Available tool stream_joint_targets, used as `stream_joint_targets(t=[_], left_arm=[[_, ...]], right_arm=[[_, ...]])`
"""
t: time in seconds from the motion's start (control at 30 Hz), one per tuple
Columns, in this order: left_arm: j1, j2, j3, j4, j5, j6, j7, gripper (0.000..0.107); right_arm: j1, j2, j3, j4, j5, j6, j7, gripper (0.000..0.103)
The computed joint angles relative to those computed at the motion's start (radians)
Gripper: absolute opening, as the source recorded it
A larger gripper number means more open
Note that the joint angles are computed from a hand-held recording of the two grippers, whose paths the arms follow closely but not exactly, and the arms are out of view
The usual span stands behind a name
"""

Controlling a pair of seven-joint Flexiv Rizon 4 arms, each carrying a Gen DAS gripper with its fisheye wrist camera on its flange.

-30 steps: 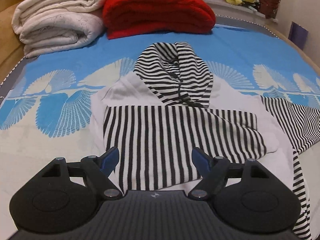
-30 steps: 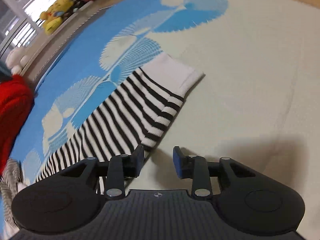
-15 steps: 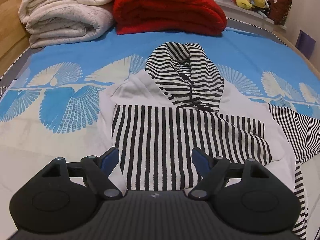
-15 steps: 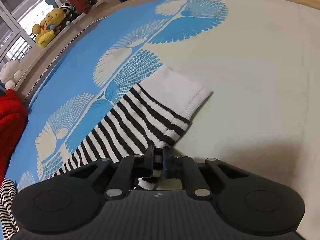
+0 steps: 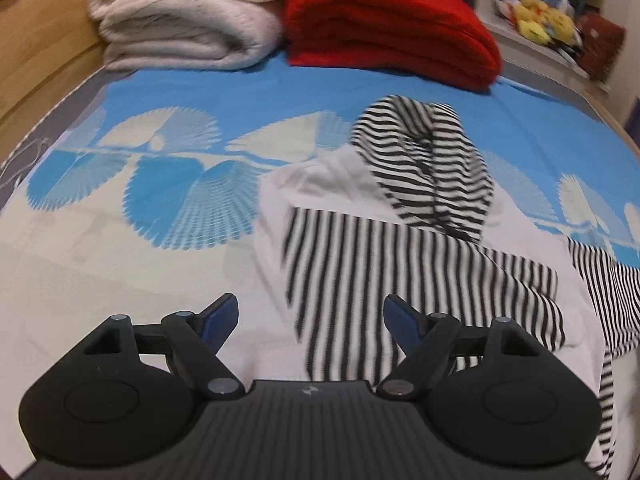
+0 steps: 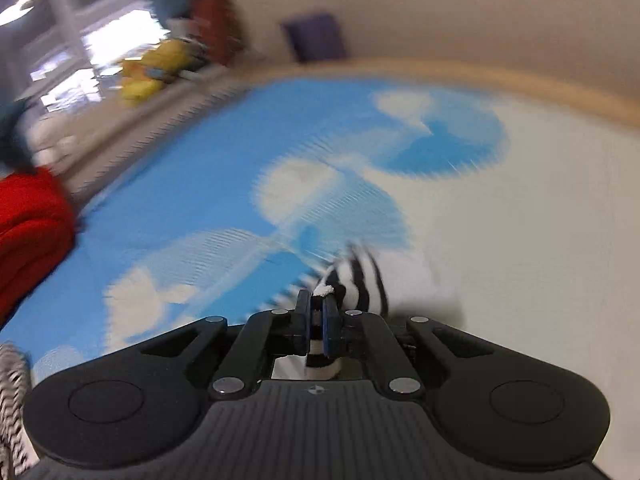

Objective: Fold small clothes
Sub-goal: 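Grasp the sleeve cuff with the right gripper and fold it across the body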

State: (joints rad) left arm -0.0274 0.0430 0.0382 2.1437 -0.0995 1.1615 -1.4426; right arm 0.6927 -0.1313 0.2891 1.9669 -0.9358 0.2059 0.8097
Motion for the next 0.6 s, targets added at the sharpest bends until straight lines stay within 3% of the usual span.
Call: stream_joint_targets(t=[0.07, 0.17, 0.27, 0.33, 0.37, 0.47, 0.57, 0.6], left_arm=[[0.012, 0.005, 0.011, -0.004, -0.011, -0.017, -0.009, 0.084], [0.031, 0.008, 0.023, -0.015, -0.026, -0.044, -0.019, 0.084], [0.047, 0.006, 0.032, -0.027, -0.07, -0.077, -0.022, 0.084], [0.054, 0.004, 0.037, -0.034, -0.109, -0.096, -0.013, 0.084], [0.058, 0.003, 0.039, -0.038, -0.123, -0.103, -0.012, 0.084], [0.065, 0.001, 0.041, -0.043, -0.159, -0.112, -0.005, 0.084], [0.062, -0.006, 0.038, -0.04, -0.214, -0.11, 0.029, 0.074], [0.059, -0.011, 0.035, -0.038, -0.235, -0.111, 0.047, 0.063]], right_arm=[[0.036, -0.073, -0.013, -0.1, -0.108, -0.014, -0.11, 0.004], [0.088, -0.175, -0.056, -0.232, -0.308, 0.124, -0.235, 0.004], [0.097, -0.283, -0.1, -0.363, -0.466, 0.483, -0.303, 0.006], [0.069, -0.372, -0.097, -0.456, -0.443, 0.777, -0.302, 0.006], [0.065, -0.414, -0.079, -0.499, -0.384, 0.851, -0.334, 0.006], [0.095, -0.468, -0.022, -0.583, -0.163, 0.795, -0.499, 0.01], [0.116, -0.412, -0.036, -0.55, -0.07, 0.74, -0.442, 0.011], [0.125, -0.383, -0.054, -0.525, -0.06, 0.721, -0.401, 0.011]])
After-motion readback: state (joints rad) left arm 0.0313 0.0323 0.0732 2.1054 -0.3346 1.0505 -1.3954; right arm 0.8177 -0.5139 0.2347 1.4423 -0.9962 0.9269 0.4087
